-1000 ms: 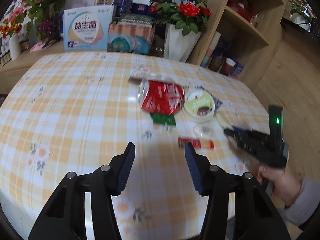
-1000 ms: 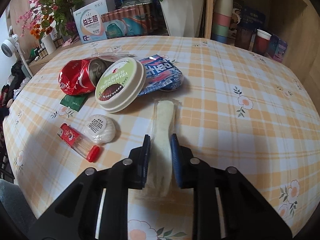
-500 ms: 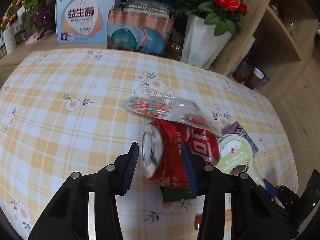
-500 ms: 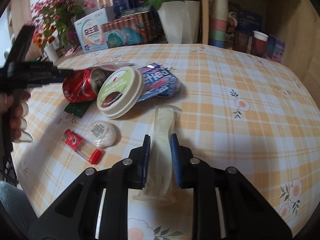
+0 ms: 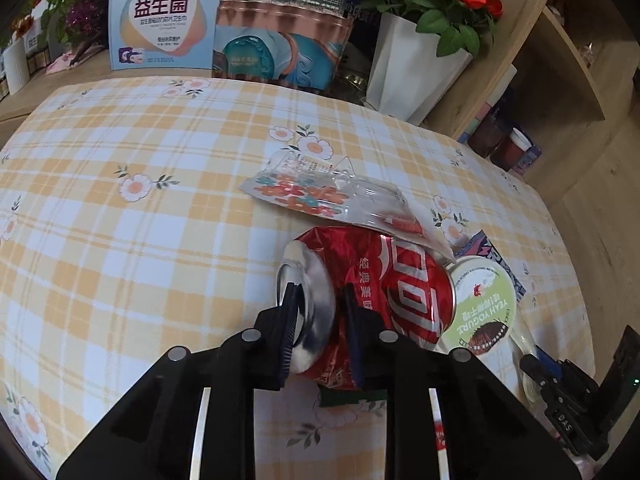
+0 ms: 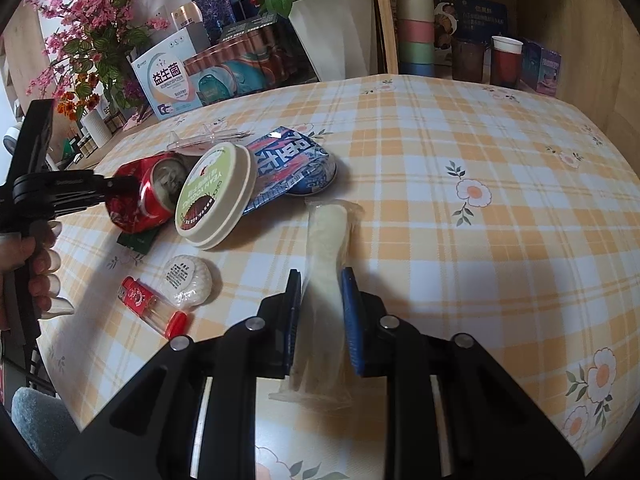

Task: Collect trash
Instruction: 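Lift the can with the left tool while the right carries the spoon over the bin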

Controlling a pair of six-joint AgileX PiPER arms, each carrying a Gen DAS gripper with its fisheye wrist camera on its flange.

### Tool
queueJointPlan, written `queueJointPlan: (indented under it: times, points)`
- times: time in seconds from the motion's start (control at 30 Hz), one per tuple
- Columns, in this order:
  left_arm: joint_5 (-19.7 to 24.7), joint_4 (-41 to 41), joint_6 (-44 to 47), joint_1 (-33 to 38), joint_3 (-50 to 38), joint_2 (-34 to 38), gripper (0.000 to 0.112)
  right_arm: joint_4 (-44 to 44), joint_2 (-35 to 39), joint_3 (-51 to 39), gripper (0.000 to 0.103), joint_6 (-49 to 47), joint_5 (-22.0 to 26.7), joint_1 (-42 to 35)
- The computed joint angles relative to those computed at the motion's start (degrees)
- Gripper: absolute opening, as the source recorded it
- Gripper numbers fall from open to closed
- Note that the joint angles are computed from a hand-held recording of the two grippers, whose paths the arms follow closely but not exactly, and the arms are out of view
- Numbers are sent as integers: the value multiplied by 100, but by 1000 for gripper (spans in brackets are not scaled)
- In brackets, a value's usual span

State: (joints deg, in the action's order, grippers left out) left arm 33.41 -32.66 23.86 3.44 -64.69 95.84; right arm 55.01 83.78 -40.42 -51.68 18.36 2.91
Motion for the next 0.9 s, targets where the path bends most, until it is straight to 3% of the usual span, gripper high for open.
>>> queueJointPlan:
  times: [0.23, 0.47, 0.57, 0.67, 0.83, 0.9]
  points:
    - [599, -957, 760, 909, 231, -636, 21, 93, -24, 25, 24, -48, -8, -14]
    - [1065, -1080, 1131, 1521, 648, -1810, 21, 218, -96, 95, 24, -156, -48, -28]
    - [1337, -1168, 1418, 1828, 938, -2388, 21, -432, -99, 38, 24, 415, -86, 113]
    - [1923, -1386, 1699, 2288, 1093, -2764, 21, -1453, -134, -97, 24, 1378, 47, 276]
    - [2781, -1599, 2043, 3078, 1238, -3370, 21, -1782, -986, 201, 24, 1870, 397, 336]
    - [3100, -1677, 2228, 3367, 1299, -3612, 21, -2043, -1465, 357, 17, 2214, 543, 397]
